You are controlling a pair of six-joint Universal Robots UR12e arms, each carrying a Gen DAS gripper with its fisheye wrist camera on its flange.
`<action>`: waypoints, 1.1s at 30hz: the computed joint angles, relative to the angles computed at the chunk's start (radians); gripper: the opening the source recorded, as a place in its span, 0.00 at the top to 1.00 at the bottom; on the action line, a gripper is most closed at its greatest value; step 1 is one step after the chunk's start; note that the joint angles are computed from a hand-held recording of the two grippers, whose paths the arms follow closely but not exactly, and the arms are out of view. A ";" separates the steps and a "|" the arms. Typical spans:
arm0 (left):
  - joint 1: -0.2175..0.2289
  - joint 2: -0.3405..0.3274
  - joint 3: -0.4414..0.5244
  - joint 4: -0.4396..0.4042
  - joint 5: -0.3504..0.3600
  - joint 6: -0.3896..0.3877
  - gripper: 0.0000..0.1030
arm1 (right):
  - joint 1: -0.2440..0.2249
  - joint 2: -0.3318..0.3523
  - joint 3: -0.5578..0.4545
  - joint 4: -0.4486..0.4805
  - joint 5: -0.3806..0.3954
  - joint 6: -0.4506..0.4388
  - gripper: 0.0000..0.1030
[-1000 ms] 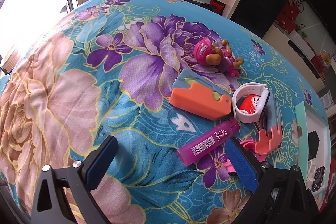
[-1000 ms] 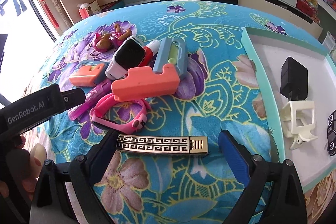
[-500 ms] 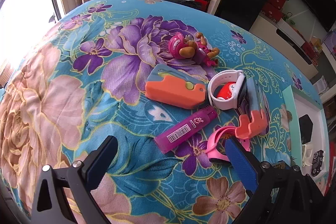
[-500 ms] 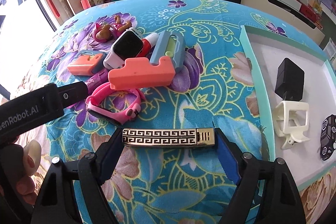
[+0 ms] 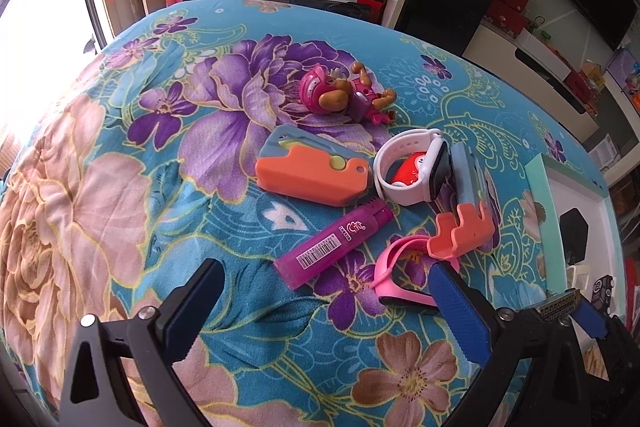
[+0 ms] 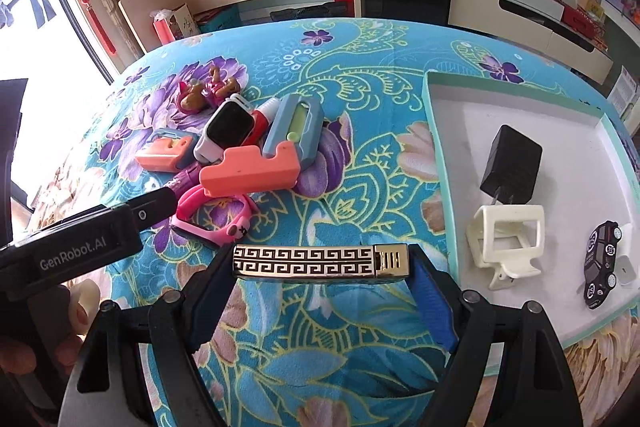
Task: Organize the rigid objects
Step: 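Carry the gold bar toward the tray with the right tool while the left tool grasps the pink watch band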
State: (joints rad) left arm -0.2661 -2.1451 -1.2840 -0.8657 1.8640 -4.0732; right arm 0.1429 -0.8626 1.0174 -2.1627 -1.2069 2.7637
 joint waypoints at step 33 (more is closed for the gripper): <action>-0.041 -0.090 0.133 -0.051 0.027 0.226 0.35 | -0.041 -0.002 -0.005 -0.090 -0.008 0.129 0.19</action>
State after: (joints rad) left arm -0.3072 -2.2346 -1.1506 -0.9168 1.8914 -3.8467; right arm 0.1021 -0.8641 1.0128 -2.2527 -1.2150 2.8930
